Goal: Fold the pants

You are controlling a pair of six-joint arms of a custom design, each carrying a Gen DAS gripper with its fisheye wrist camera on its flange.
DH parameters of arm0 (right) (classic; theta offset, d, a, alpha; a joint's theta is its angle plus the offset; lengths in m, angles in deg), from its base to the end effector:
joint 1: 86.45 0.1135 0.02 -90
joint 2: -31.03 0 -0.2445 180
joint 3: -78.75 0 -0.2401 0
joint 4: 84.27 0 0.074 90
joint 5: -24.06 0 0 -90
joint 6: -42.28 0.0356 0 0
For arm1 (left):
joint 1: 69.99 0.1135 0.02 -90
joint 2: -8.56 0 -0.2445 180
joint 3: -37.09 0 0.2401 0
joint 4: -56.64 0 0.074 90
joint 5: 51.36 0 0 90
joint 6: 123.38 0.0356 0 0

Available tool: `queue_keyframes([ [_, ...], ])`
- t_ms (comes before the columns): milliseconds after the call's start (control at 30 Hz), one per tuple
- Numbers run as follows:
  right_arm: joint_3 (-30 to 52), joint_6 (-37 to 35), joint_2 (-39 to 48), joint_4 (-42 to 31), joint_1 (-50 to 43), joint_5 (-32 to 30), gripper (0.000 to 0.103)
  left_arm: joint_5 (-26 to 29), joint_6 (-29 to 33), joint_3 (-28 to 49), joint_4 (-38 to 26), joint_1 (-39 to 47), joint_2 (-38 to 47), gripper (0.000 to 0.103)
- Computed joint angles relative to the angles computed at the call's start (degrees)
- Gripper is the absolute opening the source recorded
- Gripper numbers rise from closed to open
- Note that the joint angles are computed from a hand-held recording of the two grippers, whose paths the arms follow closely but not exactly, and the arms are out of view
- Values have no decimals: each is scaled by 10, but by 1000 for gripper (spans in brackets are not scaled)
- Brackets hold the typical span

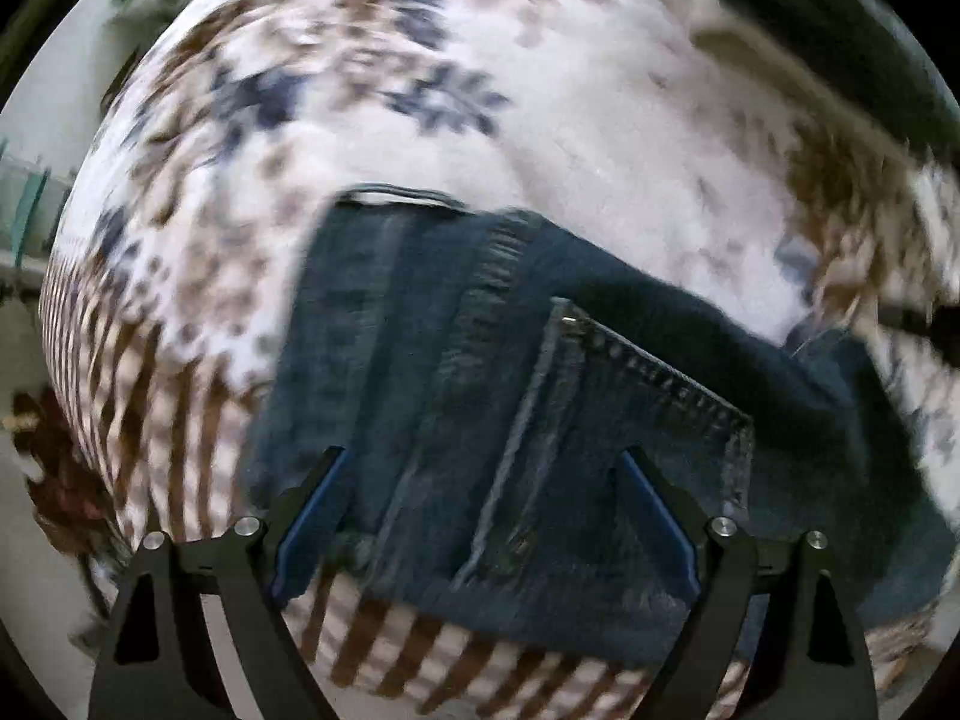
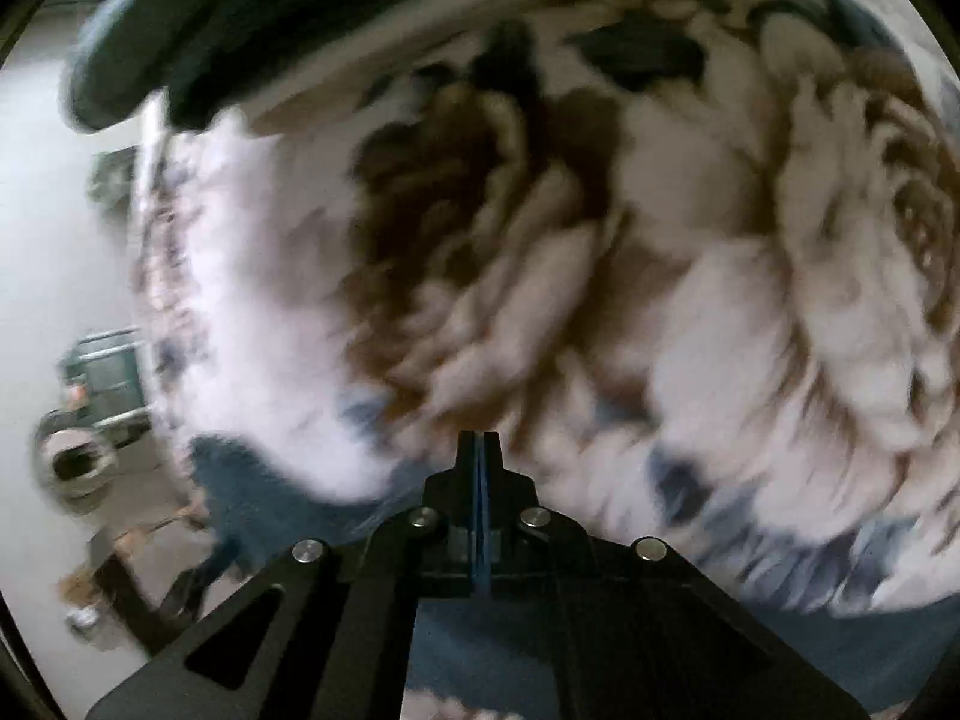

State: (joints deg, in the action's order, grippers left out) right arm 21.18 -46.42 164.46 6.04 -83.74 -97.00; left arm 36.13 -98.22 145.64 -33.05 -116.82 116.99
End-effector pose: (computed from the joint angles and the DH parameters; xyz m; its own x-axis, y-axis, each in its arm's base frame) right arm 0.4031 0.0375 0.1426 -0.9800 -0.0269 0.1969 0.0773 0.8610 0.5026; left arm 0.2325 -0.2456 0.2364 -0.9502 -0.3088 -0.0428 -0.3096 0.9508 0.0118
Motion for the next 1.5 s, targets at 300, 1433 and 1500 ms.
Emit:
queue_keyframes([
  [300, -532, 179, -366, 135, -36, -117, 74, 25, -41, -212, 7, 78, -182, 87],
  [1433, -297, 94, -222, 123, 92, 41, 74, -34, 85, 68, -48, 35, 7, 87],
  [1500, -155, 18, -100, 68, 85, 70, 74, -22, 111, 134, -48, 36, 80, 87],
])
